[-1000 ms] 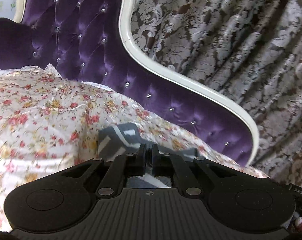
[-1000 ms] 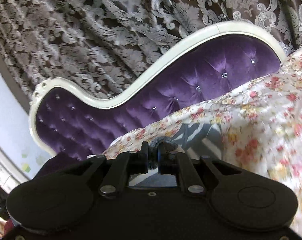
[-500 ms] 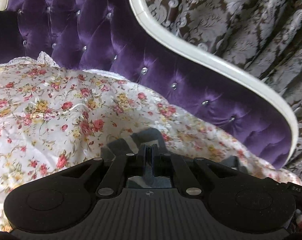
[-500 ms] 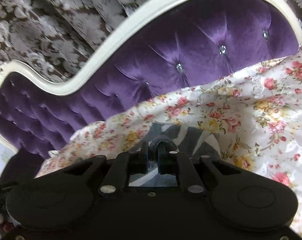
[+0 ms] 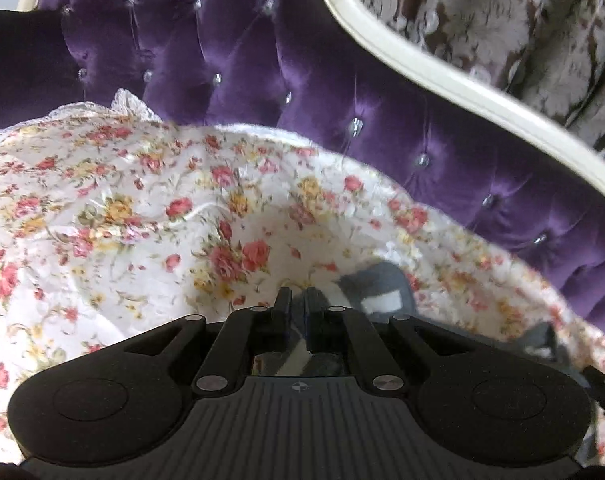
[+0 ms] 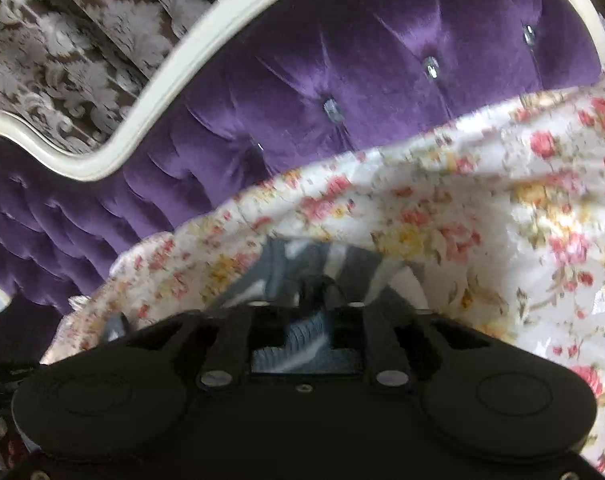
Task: Fold small clothes
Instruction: 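Lift the hem with both grippers and fold it over toward the collar, then open both grippers on the folded cardigan and pull back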
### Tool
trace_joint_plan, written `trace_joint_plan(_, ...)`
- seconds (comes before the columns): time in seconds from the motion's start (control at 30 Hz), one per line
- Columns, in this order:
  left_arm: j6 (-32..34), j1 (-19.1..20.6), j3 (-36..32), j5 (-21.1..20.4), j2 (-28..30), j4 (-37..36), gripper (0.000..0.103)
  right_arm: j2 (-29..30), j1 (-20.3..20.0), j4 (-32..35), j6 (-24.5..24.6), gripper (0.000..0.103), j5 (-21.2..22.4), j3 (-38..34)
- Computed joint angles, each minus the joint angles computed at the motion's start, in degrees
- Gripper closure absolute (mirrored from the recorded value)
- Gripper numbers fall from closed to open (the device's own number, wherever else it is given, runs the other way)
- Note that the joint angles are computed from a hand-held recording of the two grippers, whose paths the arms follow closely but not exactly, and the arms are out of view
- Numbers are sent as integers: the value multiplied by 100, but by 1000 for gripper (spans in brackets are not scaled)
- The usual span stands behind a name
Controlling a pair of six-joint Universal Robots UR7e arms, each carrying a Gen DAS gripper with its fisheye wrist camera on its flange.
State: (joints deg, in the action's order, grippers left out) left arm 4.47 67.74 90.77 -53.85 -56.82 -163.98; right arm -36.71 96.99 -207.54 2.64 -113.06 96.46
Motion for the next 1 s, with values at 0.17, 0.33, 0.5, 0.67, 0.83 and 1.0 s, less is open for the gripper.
trace_joint_plan(0.17,651,-273,520,-24,-436,-453,75,-143,108,-624,-599,47,-22,275)
trace_joint_plan(0.33,1386,-525,1263,-213,-787,-786,71,-197,409,-625,-1580,48,-400,495)
trace_joint_plan(0.5,2052,-602,1660,-157,-700,-990,70,36,622,-476,-2276,48,-566,475)
trace_joint_plan(0.67,2328,-462,1398,534,-178,-1150,70,489,715,-468,-2840,49,-1280,68)
trace_joint_plan(0.83,2010,-166,1287,331,-141,-1231,51,784,524,-1179,-3131,54,-1404,-55)
trace_joint_plan(1.0,1734,-52,1252,154,-217,-1109,37,819,478,-1249,-3082,55,-1350,-108)
